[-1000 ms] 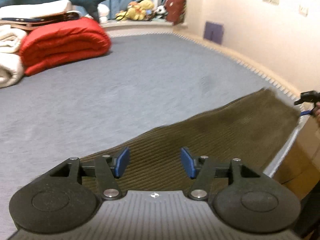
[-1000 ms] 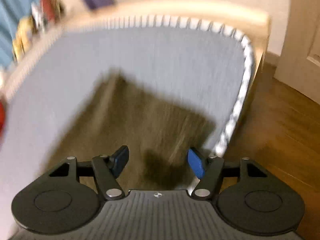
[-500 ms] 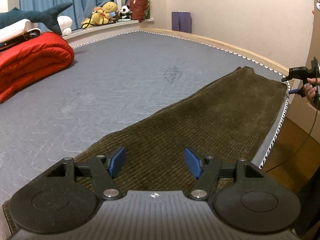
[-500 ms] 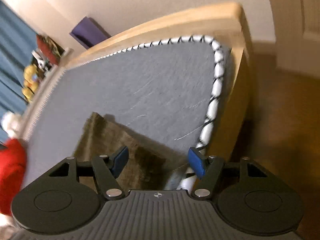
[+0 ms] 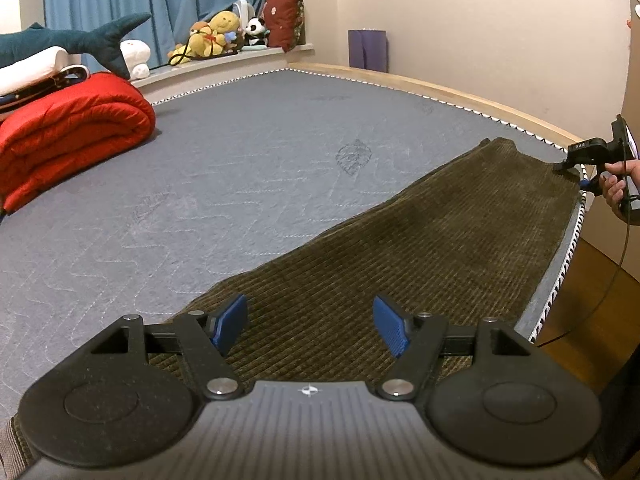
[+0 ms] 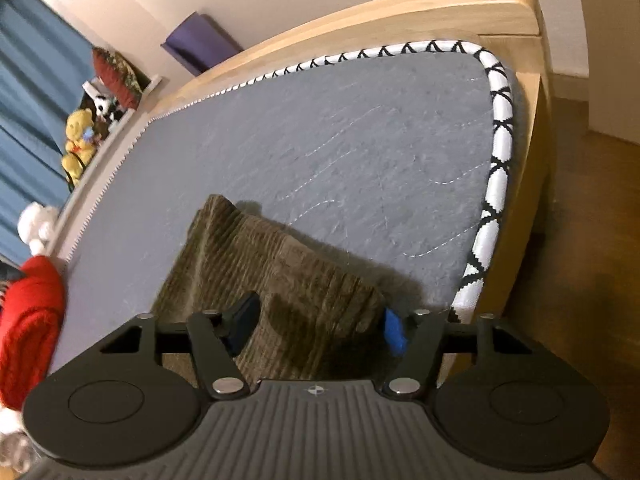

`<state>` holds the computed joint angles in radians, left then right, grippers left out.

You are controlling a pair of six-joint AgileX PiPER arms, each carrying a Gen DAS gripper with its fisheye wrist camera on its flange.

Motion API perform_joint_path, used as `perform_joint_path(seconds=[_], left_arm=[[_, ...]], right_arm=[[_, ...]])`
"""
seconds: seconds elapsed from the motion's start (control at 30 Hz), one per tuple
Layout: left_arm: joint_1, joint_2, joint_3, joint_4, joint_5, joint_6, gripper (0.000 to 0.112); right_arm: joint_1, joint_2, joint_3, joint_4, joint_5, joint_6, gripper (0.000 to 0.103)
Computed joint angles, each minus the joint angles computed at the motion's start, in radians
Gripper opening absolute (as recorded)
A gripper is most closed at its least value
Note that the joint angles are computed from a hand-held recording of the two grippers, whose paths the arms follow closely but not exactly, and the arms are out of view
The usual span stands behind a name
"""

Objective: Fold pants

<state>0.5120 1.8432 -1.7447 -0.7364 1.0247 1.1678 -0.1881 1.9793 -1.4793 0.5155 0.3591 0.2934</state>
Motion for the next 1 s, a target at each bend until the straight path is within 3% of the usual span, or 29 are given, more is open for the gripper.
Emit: perform_joint_path(seconds=[0.03,0.07,0.2,0.4,0.67,0.83,1.0], left_arm=[[-0.001,0.001,-0.001,0.000,-0.002,0.000,0.075],[-0.002,0.003,-0.003,0.000,-0.002,0.001,0.075],[-0.007,0.003,0.006,-0.002,-0.019,0.004,0.075],[-0.005,-0.001,0.011,0.006,-0.025,0.005,0.075],[-0.009,-0.009,0.014,0.017,-0.026,-0.018,0.078],[-0.006,-0.010,0.012,0.008,-0.021,-0.015,0.078],[-0.001,-0.013,0.018,0.004,-0.028,-0.015,0.078]], right_arm=[[0.009,0.002,-0.007,-0.069,0.002,0.067,0.053],[0.018,0.003,-0.012,-0.142,0.003,0.142,0.041],[0.034,0.003,-0.022,-0.250,0.004,0.243,0.032],[0.076,0.000,-0.053,-0.474,0.029,0.461,0.027],[0.121,-0.048,-0.037,-0.655,0.019,0.656,0.024],[0.199,-0.099,-0.037,-0.936,0.037,0.887,0.022],[0.337,-0.106,-0.107,-1.311,0.177,1.036,0.021]])
